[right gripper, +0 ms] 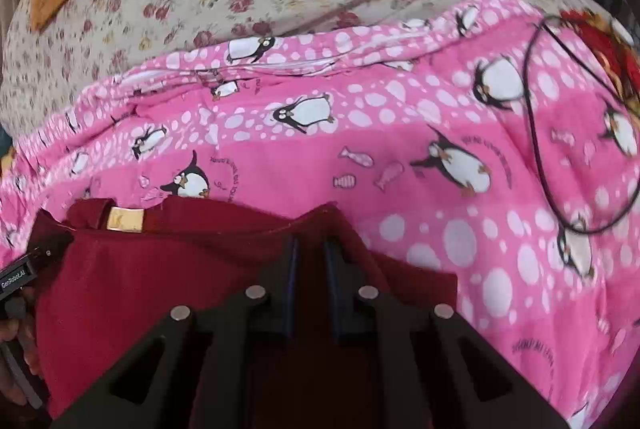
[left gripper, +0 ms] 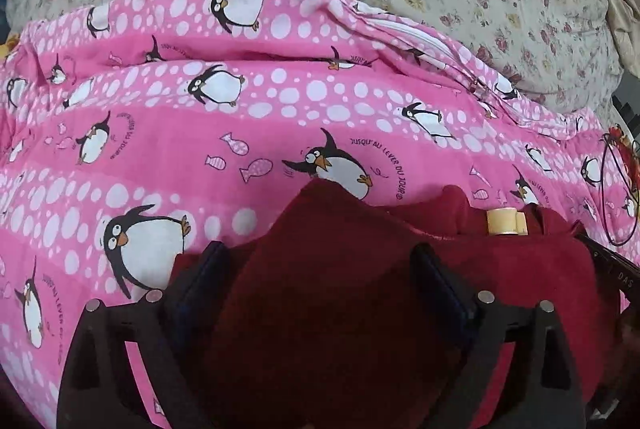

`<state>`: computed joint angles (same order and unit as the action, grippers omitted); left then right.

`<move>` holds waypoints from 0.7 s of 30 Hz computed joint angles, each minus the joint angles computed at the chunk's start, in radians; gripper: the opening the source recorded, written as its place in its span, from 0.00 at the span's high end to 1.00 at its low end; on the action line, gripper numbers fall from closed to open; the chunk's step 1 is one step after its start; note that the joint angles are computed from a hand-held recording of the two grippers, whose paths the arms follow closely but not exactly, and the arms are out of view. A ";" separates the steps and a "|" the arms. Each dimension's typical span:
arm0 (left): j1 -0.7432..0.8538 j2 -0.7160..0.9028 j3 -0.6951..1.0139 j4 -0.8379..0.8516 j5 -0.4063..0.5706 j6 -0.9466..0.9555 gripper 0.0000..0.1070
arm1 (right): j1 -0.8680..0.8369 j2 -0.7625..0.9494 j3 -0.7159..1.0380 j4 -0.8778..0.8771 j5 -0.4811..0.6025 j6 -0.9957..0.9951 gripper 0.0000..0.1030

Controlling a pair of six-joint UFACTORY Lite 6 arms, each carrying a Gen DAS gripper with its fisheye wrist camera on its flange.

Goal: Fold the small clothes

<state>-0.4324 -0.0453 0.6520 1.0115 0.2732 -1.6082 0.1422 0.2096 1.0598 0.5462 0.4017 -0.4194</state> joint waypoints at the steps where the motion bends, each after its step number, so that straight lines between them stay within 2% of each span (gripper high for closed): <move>1: 0.011 -0.001 -0.008 0.021 -0.015 -0.015 0.23 | 0.000 -0.007 -0.006 -0.001 -0.002 -0.003 0.88; 4: 0.031 -0.008 -0.026 0.033 -0.051 -0.002 0.23 | -0.019 -0.018 -0.004 0.057 0.036 -0.068 0.84; 6: 0.032 -0.016 -0.035 0.029 -0.072 0.020 0.23 | -0.030 -0.017 -0.001 0.119 0.064 -0.134 0.77; 8: 0.029 -0.062 -0.073 0.107 -0.087 -0.067 0.25 | -0.028 -0.035 -0.004 0.154 0.068 -0.162 0.72; 9: 0.012 -0.097 -0.096 0.174 -0.070 -0.155 0.33 | -0.021 -0.075 -0.022 0.146 0.053 -0.147 0.73; 11: -0.063 -0.184 -0.132 0.184 0.018 -0.213 0.42 | 0.000 -0.184 -0.076 0.144 0.010 -0.154 0.73; 13: -0.171 -0.284 -0.167 0.166 0.085 -0.243 0.42 | 0.023 -0.359 -0.166 0.191 -0.010 -0.205 0.73; 14: -0.267 -0.353 -0.192 0.171 0.138 -0.280 0.42 | 0.039 -0.459 -0.212 0.204 0.017 -0.202 0.68; 15: -0.356 -0.385 -0.202 0.188 0.203 -0.336 0.42 | 0.061 -0.524 -0.244 0.175 0.028 -0.156 0.59; 17: -0.539 -0.407 -0.203 0.197 0.348 -0.432 0.42 | 0.143 -0.659 -0.329 0.028 0.026 0.036 0.51; 19: -0.694 -0.359 -0.181 0.182 0.470 -0.532 0.41 | 0.243 -0.750 -0.406 -0.136 0.019 0.245 0.51; 21: -0.734 -0.255 -0.145 0.131 0.479 -0.550 0.41 | 0.357 -0.754 -0.443 -0.338 0.030 0.452 0.51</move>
